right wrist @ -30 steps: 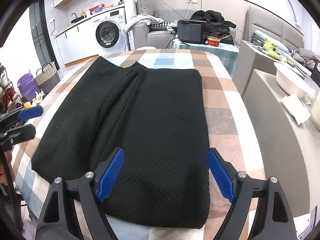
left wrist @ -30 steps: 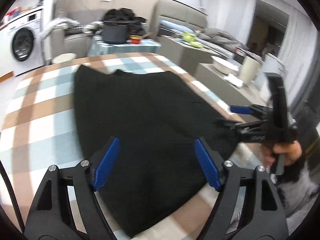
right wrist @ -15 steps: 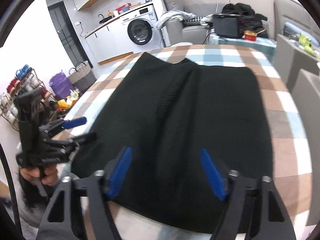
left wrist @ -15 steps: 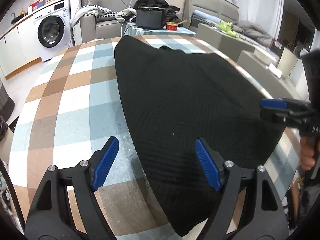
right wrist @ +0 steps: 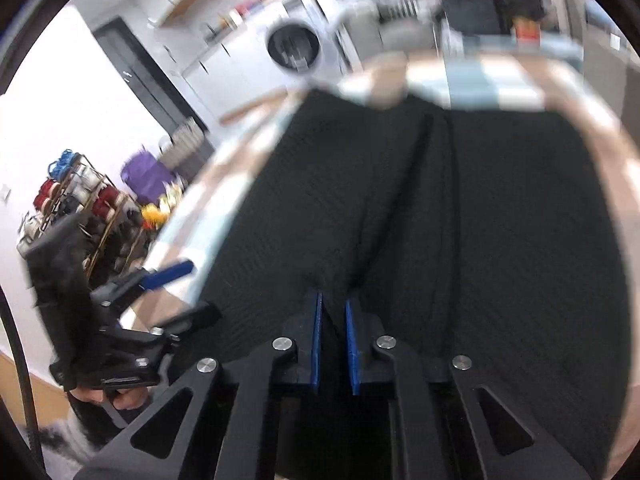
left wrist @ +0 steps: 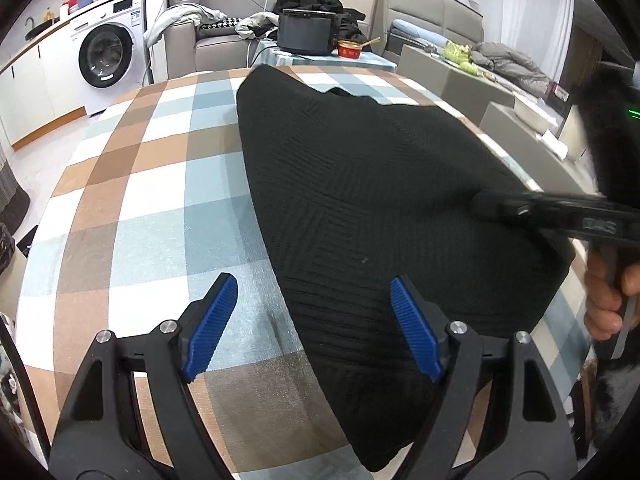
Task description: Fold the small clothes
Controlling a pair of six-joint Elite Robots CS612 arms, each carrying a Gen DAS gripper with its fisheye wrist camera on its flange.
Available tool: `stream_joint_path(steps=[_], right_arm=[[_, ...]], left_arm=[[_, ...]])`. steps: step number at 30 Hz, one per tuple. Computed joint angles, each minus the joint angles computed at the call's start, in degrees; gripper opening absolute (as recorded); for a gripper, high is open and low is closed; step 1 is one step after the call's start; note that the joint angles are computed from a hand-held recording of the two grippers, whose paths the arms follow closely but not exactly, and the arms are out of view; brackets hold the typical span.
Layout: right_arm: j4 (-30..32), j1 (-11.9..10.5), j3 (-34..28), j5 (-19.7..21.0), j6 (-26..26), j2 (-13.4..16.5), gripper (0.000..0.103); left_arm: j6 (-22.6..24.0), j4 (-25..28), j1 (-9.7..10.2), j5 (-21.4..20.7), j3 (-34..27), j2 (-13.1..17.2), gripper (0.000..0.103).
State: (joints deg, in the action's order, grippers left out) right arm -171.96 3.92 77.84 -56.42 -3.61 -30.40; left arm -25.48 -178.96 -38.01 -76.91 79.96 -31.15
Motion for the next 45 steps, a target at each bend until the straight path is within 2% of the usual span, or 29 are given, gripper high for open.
stream_joint_path(steps=[1, 3, 5, 6, 7, 8, 9, 11, 12, 15, 17, 20, 22, 24, 25, 27, 29, 30, 32, 35, 37, 38, 41, 43, 44, 45], right_arm=[[-3.2, 0.4, 1.7, -2.1, -1.8, -1.0, 0.010], [-4.1, 0.7, 3.0, -4.4, -3.2, -1.9, 0.010], [-1.3, 1.2, 2.4, -8.2, -3.9, -1.6, 0.013], [1.7, 1.5, 1.5, -10.1, -4.6, -1.2, 0.017], [3.8, 1.5, 0.9, -10.3, -4.7, -0.8, 0.018], [3.5, 1.0, 1.0, -8.1, -3.4, -0.6, 0.023], [2.7, 0.4, 1.6, -6.5, -2.7, -0.9, 0.035], [1.3, -0.5, 2.3, -3.6, -1.5, -1.0, 0.050], [-0.2, -0.8, 2.5, -3.7, -0.3, -1.0, 0.055], [2.2, -1.3, 1.2, -2.9, 1.2, -0.4, 0.055], [4.9, -2.0, -0.6, 1.7, 2.6, 0.8, 0.055], [5.9, -2.3, -3.2, 5.9, 3.8, 2.5, 0.055], [6.4, -2.0, -4.3, 5.1, 4.1, 2.9, 0.052], [8.2, -1.3, -6.3, 3.2, 1.5, 3.4, 0.038], [8.9, -0.8, -7.3, 2.3, 0.3, 3.8, 0.036], [9.1, -0.3, -8.2, 0.3, -0.8, 4.1, 0.019], [8.4, 0.0, -7.6, -1.4, -1.8, 3.6, 0.013], [6.9, 0.0, -7.0, -1.7, -2.1, 3.3, 0.012], [0.0, -0.1, -3.9, -1.6, -2.7, 1.6, 0.011], [-5.9, -0.4, 0.0, -4.4, -2.4, -0.8, 0.011], [-5.7, -0.4, 0.6, -7.4, -2.3, -1.0, 0.012], [-3.2, -0.3, 0.2, -9.4, -2.9, -0.7, 0.013], [4.6, -0.7, -2.2, -10.2, -1.9, 1.0, 0.024], [2.7, -1.4, -1.2, -8.6, -0.7, 0.7, 0.036], [1.4, -1.6, 0.0, -10.0, -0.7, 0.1, 0.044], [-1.2, -1.8, 1.5, -11.5, -0.7, -0.5, 0.046]], left_arm=[[0.0, -0.6, 0.10, -0.5, 0.1, 0.0, 0.077], [-0.3, -1.1, 0.28, -1.4, 0.1, 0.1, 0.079], [-0.2, 0.1, 0.25, -1.9, -0.3, 0.2, 0.079], [0.2, 0.6, 0.15, -2.1, -0.4, 0.2, 0.079], [1.0, 1.4, 0.02, -2.1, -0.5, 0.2, 0.079], [1.6, 1.7, -0.14, -2.0, -0.5, 0.2, 0.079], [2.5, 1.8, -0.32, -1.8, -0.5, 0.2, 0.079], [3.6, 1.8, -0.51, -2.0, -0.5, 0.3, 0.079], [3.9, 2.1, -0.57, -2.1, -0.7, 0.3, 0.079], [4.1, 3.1, -0.62, -2.6, -1.2, 0.6, 0.079], [3.8, 2.9, -0.62, -2.8, -1.1, 0.6, 0.080], [3.5, 2.9, -0.43, -3.6, -1.1, 0.6, 0.080], [3.3, 2.8, -0.34, -3.9, -1.1, 0.7, 0.080], [3.4, 2.6, -0.26, -4.1, -1.1, 0.7, 0.080], [3.3, 2.5, -0.20, -4.3, -1.1, 0.7, 0.080], [3.0, 2.4, -0.23, -4.1, -1.0, 0.7, 0.080], [2.3, 1.8, -0.24, -3.6, -0.7, 0.4, 0.080], [2.1, 1.0, -0.22, -3.5, -0.4, 0.2, 0.080], [1.5, -0.6, -0.05, -4.0, 0.2, -0.2, 0.080], [0.2, -1.9, 0.37, -5.1, 0.6, -0.4, 0.081], [-0.9, -0.8, 0.62, -5.3, 0.1, -0.1, 0.081], [-1.5, -0.1, 0.72, -5.6, -0.1, 0.0, 0.081], [-3.2, 1.8, 1.05, -7.0, -1.0, 0.6, 0.081], [-3.4, 2.2, 0.99, -6.9, -1.2, 0.8, 0.081], [-3.2, 2.1, 0.94, -6.9, -1.2, 0.8, 0.081], [-2.9, 1.9, 0.93, -7.1, -1.4, 1.0, 0.081]])
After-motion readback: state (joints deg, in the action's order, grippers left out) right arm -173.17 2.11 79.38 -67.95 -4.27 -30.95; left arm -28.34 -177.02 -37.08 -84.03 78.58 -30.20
